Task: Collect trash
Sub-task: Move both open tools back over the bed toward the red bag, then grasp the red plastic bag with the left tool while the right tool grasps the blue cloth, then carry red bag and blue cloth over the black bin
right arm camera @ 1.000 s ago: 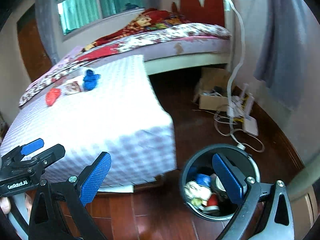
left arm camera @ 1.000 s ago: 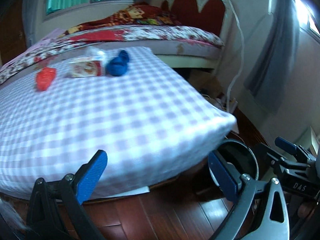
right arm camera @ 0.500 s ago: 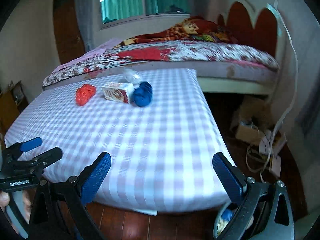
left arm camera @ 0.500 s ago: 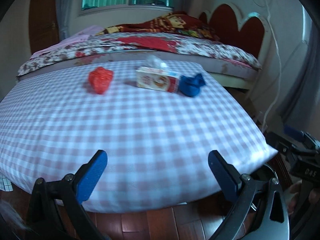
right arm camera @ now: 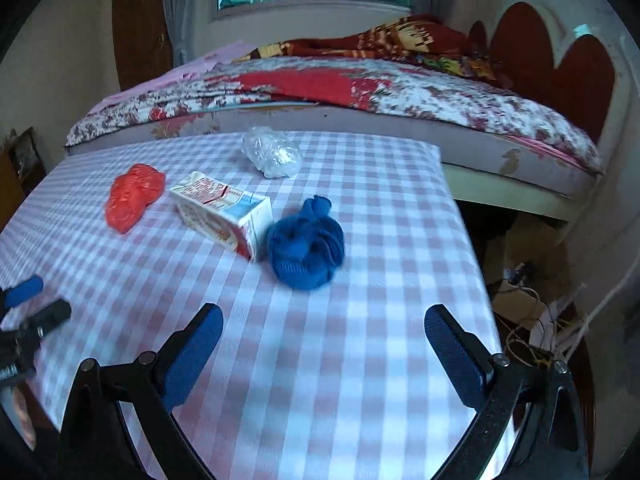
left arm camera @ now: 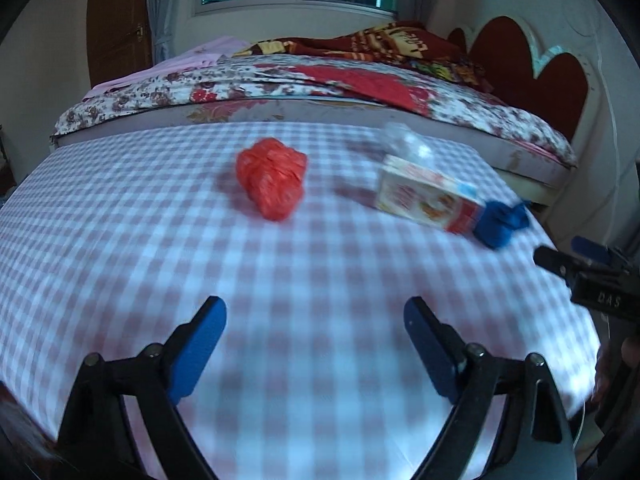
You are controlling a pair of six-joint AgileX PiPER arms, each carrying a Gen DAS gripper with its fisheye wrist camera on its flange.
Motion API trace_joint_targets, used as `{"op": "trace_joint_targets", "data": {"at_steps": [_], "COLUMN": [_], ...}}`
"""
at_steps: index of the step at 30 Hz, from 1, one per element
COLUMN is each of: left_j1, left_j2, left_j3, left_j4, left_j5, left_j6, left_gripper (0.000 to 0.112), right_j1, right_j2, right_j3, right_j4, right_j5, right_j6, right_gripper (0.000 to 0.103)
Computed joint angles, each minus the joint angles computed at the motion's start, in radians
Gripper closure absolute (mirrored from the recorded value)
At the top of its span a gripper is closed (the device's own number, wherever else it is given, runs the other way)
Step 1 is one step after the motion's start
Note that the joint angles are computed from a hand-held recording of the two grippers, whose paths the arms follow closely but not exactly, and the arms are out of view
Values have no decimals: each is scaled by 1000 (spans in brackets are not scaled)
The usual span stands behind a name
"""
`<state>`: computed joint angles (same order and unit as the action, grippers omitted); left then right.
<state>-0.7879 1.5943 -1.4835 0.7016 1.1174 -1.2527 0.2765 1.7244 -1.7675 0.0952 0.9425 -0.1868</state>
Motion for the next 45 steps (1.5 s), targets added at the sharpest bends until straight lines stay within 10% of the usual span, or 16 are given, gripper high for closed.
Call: {"op": "trace_joint_targets", "data": {"at_steps": [18,23,32,45], "left_j1": [350,357,231,-16], "left_j2": [333,335,149,72], "left_j3": [-382,-380,-164,-127], "left_j4": [-260,-268,-116,-33], "left_j5": [-52,-67,-142,-33], "left_j6": [418,438,261,132], "left_gripper": [45,82,87,87], "right_j1": [-4,-23,-66,-154], "right_j2": [427,379,193,-182], "right_j3": [-609,-516,-232,173], "right_j4": [14,54,144,242], "right_j5": [270,229,89,-16], "right_j6": [0,-25,-84,-179], "right_gripper": [51,57,62,62]}}
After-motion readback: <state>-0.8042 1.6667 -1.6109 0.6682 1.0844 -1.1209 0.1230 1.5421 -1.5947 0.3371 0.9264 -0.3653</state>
